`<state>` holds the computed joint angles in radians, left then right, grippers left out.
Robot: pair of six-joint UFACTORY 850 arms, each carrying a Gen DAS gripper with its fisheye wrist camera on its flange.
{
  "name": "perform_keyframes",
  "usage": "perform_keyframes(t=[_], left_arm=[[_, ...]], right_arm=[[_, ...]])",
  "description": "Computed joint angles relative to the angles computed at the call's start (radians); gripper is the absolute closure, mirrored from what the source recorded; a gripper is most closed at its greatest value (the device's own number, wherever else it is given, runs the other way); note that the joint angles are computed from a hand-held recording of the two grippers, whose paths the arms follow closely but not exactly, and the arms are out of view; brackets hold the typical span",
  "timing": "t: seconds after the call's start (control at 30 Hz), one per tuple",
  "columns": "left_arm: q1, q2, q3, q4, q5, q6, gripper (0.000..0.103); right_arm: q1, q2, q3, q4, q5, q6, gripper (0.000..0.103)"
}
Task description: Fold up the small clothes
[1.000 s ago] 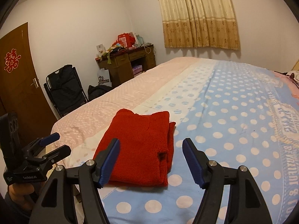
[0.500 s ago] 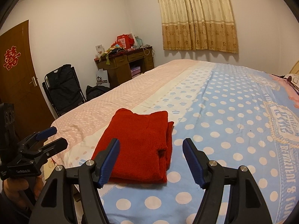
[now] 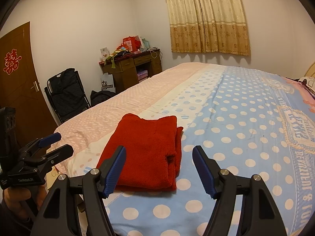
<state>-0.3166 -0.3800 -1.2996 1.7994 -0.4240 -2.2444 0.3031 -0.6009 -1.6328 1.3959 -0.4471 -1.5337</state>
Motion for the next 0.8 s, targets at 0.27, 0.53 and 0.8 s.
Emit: perform_keyframes(t=[0.27,0.53,0.8], left_arm=[[-0.001,-0.001,-0.003,-0.018,-0.002,0.022,0.0],[-0.001,0.005,-0.003,-0.025,-0.008,0.063,0.0],[0.012,0.014,-0.003,-0.029,-0.018,0.056,0.0]], right_arm=[[0.003,0.004,0.005,-0.008,-0.002,0.017,0.032],[0.003,0.007,0.01,0.006,0.0,0.001,0.029],[0.004,0.014,0.02,0.028,0.001,-0.024,0.029]])
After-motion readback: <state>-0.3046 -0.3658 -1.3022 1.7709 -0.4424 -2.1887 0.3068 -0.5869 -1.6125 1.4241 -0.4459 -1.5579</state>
